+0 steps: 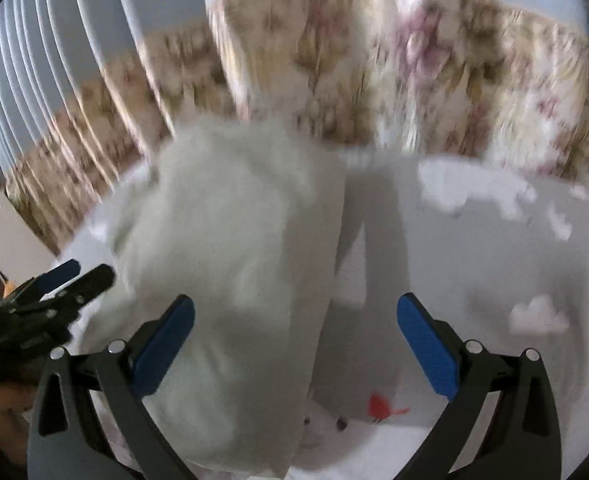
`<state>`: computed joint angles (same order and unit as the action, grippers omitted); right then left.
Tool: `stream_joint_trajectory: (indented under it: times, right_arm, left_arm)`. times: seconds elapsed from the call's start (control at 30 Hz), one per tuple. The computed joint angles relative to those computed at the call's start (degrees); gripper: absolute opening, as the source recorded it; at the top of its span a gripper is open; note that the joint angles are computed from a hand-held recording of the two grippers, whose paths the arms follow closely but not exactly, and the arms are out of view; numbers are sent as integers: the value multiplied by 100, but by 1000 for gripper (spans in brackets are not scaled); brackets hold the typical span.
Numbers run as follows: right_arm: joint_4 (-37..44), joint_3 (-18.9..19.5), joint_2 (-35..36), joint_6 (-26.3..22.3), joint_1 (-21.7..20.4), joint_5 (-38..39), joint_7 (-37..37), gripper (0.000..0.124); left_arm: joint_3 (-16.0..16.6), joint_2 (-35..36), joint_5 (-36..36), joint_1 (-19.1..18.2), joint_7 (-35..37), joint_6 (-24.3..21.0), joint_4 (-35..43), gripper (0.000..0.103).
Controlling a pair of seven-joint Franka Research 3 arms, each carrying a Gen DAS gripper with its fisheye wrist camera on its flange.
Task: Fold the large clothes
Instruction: 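Press the folded jacket bundle flat with both open grippers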
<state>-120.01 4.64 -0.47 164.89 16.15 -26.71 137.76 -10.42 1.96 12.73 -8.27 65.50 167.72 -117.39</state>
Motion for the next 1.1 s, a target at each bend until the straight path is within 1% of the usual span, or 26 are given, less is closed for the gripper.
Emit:
stream_joint_trajectory:
  times: [0.03,0.07,0.13,0.17,0.23,0.3,0.33,0.43,0.47,0.5,0.57,0.6,0.63,0.67,0.73,0.77,0.83,0.87,0.9,0.93,0.97,1.0,1.07,1.1]
  right_arm:
    - [90,-24,-18,27,-30,-187,149,101]
    - [201,-29,25,20,-37,-27,3,101]
    - [578,-46,228,-206,-21,95,-166,101]
    - [762,-73,347,-298,6,119,-262,101]
    - [1222,-154,664,-515,94,145,-438,101]
    - [1631,-262,965,-644,179,240,-666,101]
    - [1922,-332,1193,-723,235,263,-752,101]
    - [2560,-566,1724,-1016,414,383,-816,101]
    - [2727,-650,1857,-1122,478,419,-811,101]
    - [2899,-691,2007,-1233,497,533,-861,101]
    - [3295,-723,2326,-1704,527,810,-1088,101]
    - [3497,-814,2473,-2033,617,776,-1078,101]
    - [3633,-813,2607,-2194,626,830,-1213,101]
    - [3689,-805,2667,-2255,628,900,-1328,100]
    - [3679,-878,2677,-2183,688,882,-1379,100]
    - [3592,-924,2610,-2045,721,826,-1378,100]
    - [3260,-876,2321,-1782,658,989,-1435,101]
    - [3045,-827,2140,-1641,610,1119,-1464,101]
    - [2668,-685,1853,-1318,477,1420,-1627,101]
    - [2449,-594,1681,-1152,411,1627,-1768,101]
    - [2227,-533,1494,-1062,381,1767,-1886,101]
    - [2023,-464,1335,-981,349,1917,-2026,101]
    - [1655,-319,1075,-921,300,2257,-2309,101]
    - [1570,-305,1034,-920,319,2288,-2317,101]
  left_arm:
    - [18,37,68,8,-34,-65,130,100]
    - [24,154,84,18,33,-199,375,100]
    - [105,439,582,-38,-221,-521,870,100]
    - [143,700,826,-82,-285,-758,1254,100]
    - [115,1009,800,-86,-167,-1067,1699,100]
    - [101,1357,785,-116,-26,-1252,2176,100]
    - [143,1520,873,-172,-39,-1354,2406,100]
    - [159,1928,840,-216,69,-1580,2919,100]
    - [233,2110,940,-301,25,-1793,3159,100]
    - [275,2218,990,-335,11,-1888,3274,100]
    - [487,2466,1329,-540,-189,-2342,3553,100]
    - [494,2502,1378,-533,-197,-2351,3538,100]
    - [437,2525,1298,-460,-151,-2282,3466,100]
    - [356,2545,1141,-356,-76,-2207,3391,100]
    - [197,2516,765,-142,73,-2023,3255,100]
    - [127,2459,592,-47,167,-1916,3153,100]
    - [32,2203,367,90,404,-1774,2866,100]
    - [40,2056,338,104,441,-1666,2695,99]
    - [101,1827,389,102,405,-1522,2434,99]
    - [85,1568,299,172,439,-1401,2131,99]
    - [-74,1368,-86,362,730,-1290,1874,99]
    - [-169,1245,-386,475,972,-1222,1708,99]
    - [-214,932,-784,558,1164,-1082,1277,99]
    - [-318,842,-1181,636,1468,-1063,1129,99]
